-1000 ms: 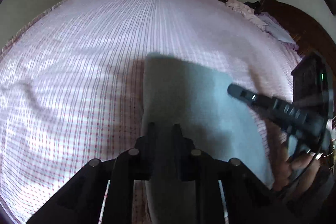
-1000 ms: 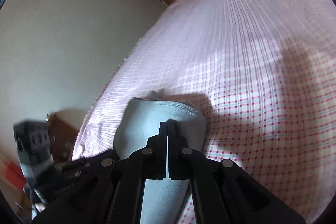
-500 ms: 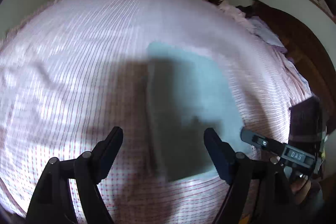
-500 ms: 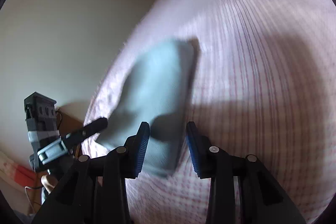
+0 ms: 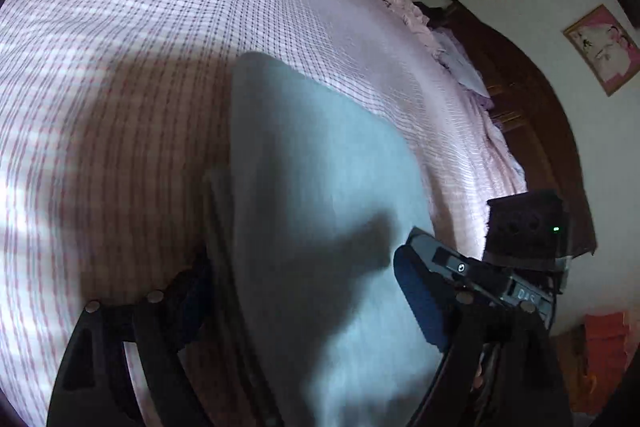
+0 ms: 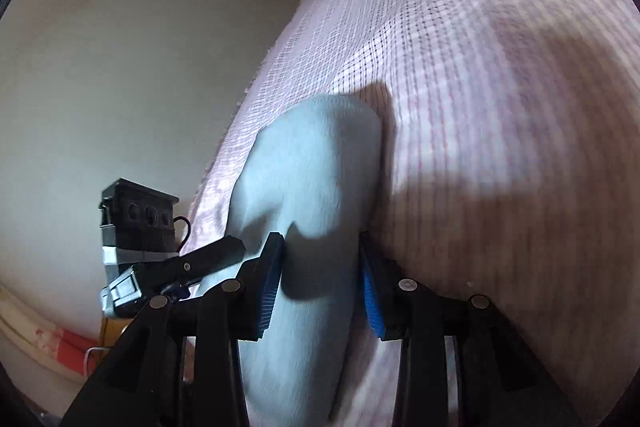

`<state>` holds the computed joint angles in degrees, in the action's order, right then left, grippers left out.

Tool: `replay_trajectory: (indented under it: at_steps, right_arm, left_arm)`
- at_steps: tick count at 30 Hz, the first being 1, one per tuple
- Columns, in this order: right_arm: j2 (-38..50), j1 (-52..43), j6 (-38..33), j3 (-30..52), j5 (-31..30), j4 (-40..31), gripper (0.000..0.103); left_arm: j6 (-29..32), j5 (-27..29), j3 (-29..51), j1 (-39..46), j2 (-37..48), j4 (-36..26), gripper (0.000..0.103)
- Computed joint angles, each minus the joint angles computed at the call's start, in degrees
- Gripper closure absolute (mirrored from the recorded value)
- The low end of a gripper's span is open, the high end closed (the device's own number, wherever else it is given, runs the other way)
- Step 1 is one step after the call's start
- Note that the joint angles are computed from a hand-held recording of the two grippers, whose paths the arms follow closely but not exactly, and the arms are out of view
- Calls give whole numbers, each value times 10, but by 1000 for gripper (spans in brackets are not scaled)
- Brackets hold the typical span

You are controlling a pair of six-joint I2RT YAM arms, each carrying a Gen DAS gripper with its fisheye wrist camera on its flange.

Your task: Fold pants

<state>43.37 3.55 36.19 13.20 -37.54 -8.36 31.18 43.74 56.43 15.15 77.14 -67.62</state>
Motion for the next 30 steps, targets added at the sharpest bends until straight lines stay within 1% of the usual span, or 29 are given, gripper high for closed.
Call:
replay_trajectory:
  at_steps: [1, 2, 3, 5, 7, 8, 9, 11, 12, 13, 14, 15, 16, 17, 18, 19, 20, 21, 22, 23, 24, 25, 26, 28, 29, 30]
  right_arm:
    - [11, 13, 3, 7, 21, 5, 73]
    - [8, 24, 7, 9, 36, 3, 72]
    - [-15, 37, 13, 5, 52, -10, 72]
    - [-95, 61, 34, -20, 70, -45, 72]
    - [-180, 67, 71, -44, 64, -82, 72]
    - [-197, 62, 89, -55, 59, -74, 72]
    - [-243, 66, 108, -58, 58, -110, 72]
    - [-284, 89, 117, -56, 80, -143, 71]
    - [-281, 106, 118, -55, 98, -141, 71]
    - [-263, 107, 115, -54, 98, -127, 71]
    - [-237, 117, 127, -59, 102, -91, 71]
    - [-213, 122, 140, -65, 98, -51, 71]
    - [-178, 102, 137, -73, 75, -4, 71]
    - [-141, 78, 126, -73, 51, 31, 71]
    - [-98, 69, 121, -76, 42, 75, 71]
    - [-70, 65, 118, -77, 36, 104, 72]
    - [-61, 65, 116, -76, 34, 116, 74]
    - [-82, 73, 114, -68, 39, 89, 76]
    - [-73, 92, 124, -64, 61, 103, 77]
    - [-93, 100, 124, -60, 65, 79, 77]
    - [-108, 96, 125, -58, 62, 69, 77]
    - [-127, 90, 131, -56, 56, 57, 78]
    - [-145, 87, 136, -56, 52, 47, 78]
    - [-194, 70, 139, -41, 38, -2, 78]
    - [-206, 56, 133, -31, 27, -22, 78]
    - [-222, 44, 121, -10, 19, -58, 78]
  left_arm:
    - [-8, -14, 3, -7, -5, -1, 17]
    - [-7, -23, 1, -6, -21, -2, 21]
    - [-9, -25, -6, -8, -37, -2, 23]
    - [45, -20, -31, 22, -73, -41, 25]
    - [102, -9, -51, 61, -99, -84, 26]
    - [126, -3, -55, 80, -109, -101, 26]
    - [131, 2, -60, 85, -124, -106, 26]
    - [119, 4, -68, 79, -137, -92, 26]
    - [101, 7, -69, 69, -136, -81, 26]
    - [68, 16, -69, 48, -130, -60, 26]
    - [62, 32, -67, 46, -112, -53, 26]
    - [78, 42, -64, 56, -91, -58, 27]
    - [73, 47, -61, 53, -81, -54, 29]
    - [72, 49, -57, 52, -74, -50, 34]
    - [75, 52, -52, 52, -69, -48, 40]
    - [77, 55, -49, 52, -65, -49, 43]
    - [80, 59, -42, 55, -63, -56, 50]
    - [90, 60, -38, 64, -63, -66, 55]
    - [99, 62, -32, 72, -69, -80, 57]
    - [110, 64, -22, 79, -71, -95, 60]
    - [125, 67, -13, 87, -79, -115, 61]
    - [125, 70, -4, 87, -93, -128, 61]
    - [101, 73, -1, 71, -110, -122, 61]
    - [110, 80, 21, 73, -136, -154, 61]
    - [110, 85, 36, 69, -145, -169, 61]
    - [112, 88, 48, 67, -151, -183, 61]
